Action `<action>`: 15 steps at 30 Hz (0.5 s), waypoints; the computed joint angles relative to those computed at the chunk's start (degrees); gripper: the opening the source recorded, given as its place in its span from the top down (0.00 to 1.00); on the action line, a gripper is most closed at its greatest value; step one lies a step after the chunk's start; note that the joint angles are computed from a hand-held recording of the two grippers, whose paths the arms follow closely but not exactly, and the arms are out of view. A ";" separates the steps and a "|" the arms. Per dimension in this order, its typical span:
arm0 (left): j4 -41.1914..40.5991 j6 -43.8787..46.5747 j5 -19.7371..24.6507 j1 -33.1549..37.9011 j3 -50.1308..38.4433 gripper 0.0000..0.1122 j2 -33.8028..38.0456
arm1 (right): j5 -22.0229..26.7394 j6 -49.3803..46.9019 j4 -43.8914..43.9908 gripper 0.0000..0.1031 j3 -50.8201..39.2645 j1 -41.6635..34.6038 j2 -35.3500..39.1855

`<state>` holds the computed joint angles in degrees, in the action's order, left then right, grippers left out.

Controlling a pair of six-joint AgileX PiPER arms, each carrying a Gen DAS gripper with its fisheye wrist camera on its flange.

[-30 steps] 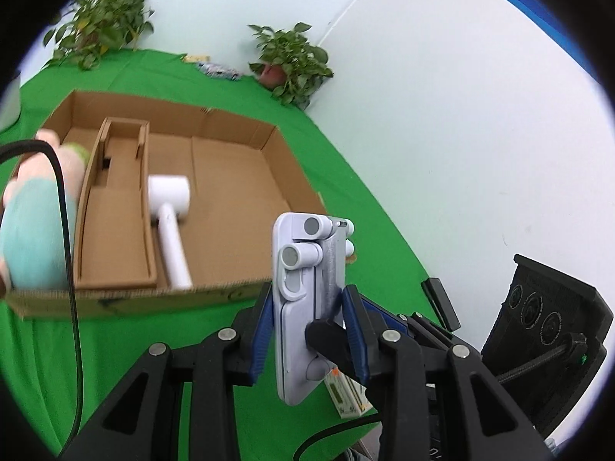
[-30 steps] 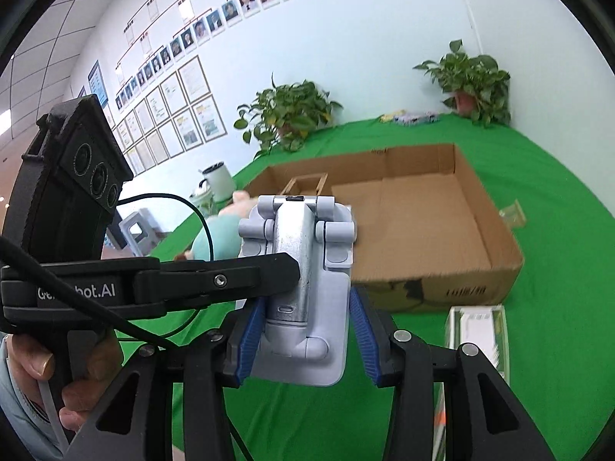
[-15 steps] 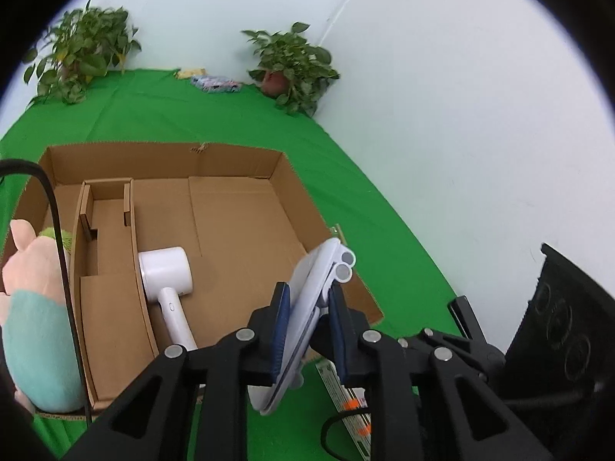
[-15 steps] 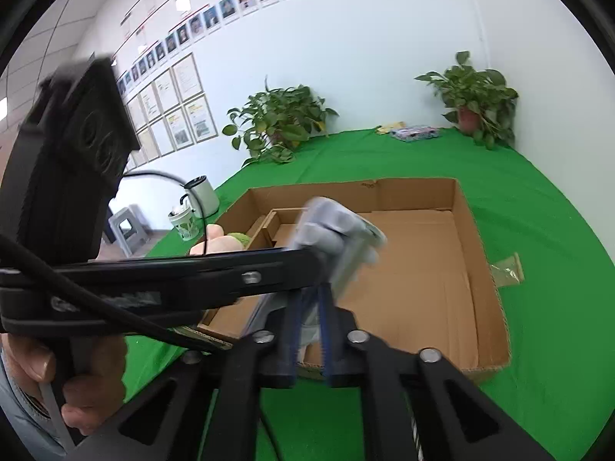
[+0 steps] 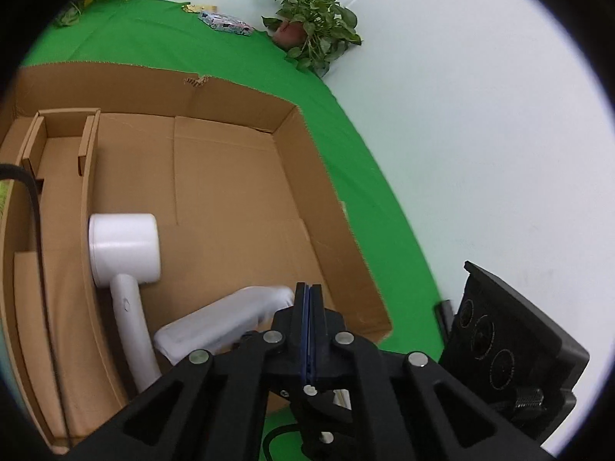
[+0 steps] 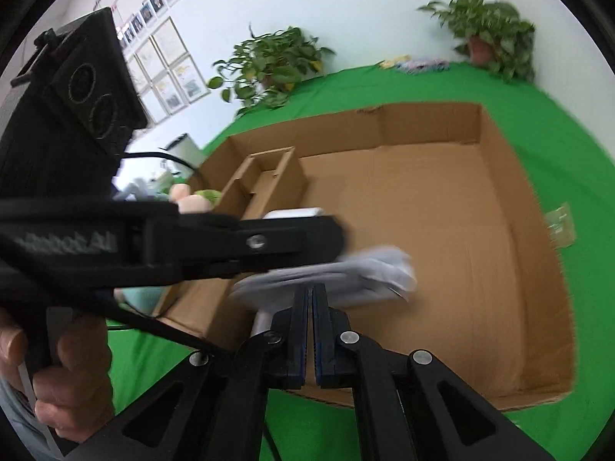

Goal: Organize objects
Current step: 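Carry the stand with the right gripper over the open box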

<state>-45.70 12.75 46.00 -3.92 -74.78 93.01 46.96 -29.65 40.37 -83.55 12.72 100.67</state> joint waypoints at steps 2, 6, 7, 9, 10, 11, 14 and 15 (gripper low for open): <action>-0.35 -0.18 1.48 1.08 -0.64 1.00 1.28 | 0.60 1.80 -2.06 0.98 -1.47 -0.15 1.93; 2.59 -0.59 0.31 1.72 1.04 1.00 -0.72 | 1.11 4.86 -5.02 1.00 -1.52 -1.92 4.76; 3.57 -0.94 0.14 2.00 1.35 1.00 -1.27 | 0.46 3.81 -4.50 1.00 -0.84 -2.24 4.46; 5.61 -1.64 -0.03 2.38 2.07 1.00 -2.55 | 0.43 3.96 -5.53 0.98 -1.01 -2.46 4.57; 6.89 -2.26 -0.19 2.41 2.60 1.00 -3.27 | 0.78 4.14 -6.18 0.98 -1.62 -2.55 5.01; 8.39 -3.13 -0.29 2.42 3.17 1.00 -4.05 | 1.19 4.62 -7.20 0.98 -2.55 -2.57 5.63; 12.34 -5.34 -0.93 2.53 5.24 1.00 -6.65 | 4.50 7.77 -12.18 0.71 -7.46 -2.85 7.83; 14.75 -6.76 -1.44 2.13 5.90 1.00 -7.63 | 6.39 8.81 -14.09 0.52 -10.02 -3.27 9.02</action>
